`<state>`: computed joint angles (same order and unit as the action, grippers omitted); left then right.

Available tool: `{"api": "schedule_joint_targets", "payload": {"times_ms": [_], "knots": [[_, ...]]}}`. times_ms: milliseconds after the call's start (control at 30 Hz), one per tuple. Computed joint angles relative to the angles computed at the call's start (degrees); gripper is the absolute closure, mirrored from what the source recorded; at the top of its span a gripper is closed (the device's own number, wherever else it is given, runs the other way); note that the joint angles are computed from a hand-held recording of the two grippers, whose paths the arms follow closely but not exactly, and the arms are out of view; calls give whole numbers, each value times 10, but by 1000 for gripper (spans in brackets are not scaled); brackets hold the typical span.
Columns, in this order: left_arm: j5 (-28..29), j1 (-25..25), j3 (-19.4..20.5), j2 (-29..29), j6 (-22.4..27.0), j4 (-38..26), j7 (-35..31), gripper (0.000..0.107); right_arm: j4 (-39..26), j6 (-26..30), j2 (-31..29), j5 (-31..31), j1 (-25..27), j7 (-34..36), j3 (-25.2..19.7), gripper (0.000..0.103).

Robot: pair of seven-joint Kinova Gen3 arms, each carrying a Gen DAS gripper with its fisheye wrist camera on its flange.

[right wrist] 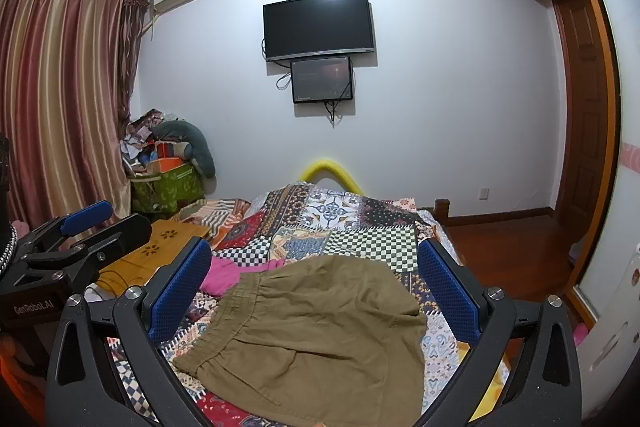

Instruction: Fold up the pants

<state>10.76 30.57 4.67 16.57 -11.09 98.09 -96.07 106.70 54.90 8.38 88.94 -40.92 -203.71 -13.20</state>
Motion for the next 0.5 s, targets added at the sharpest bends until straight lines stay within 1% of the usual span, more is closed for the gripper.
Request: {"api": "schedule_joint_targets", "payload": {"times_ms": [100, 167, 333, 433, 500], "knots": [[6, 6, -6, 4, 4, -3, -3, 5, -1, -6, 1, -2, 2, 2, 1, 0], [3, 2, -3, 8, 8, -8, -2, 5, -2, -7, 4, -6, 4, 6, 2, 0], [33, 39, -52, 30, 26, -31, -16, 5, -3, -21, 8, -21, 14, 17, 10, 0], [35, 43, -69, 50, 51, -54, -14, 5, -2, -27, 14, -40, 23, 27, 18, 0], [17, 22, -57, 68, 84, -80, -3, 5, -1, -32, 20, -63, 33, 42, 25, 0]]}}
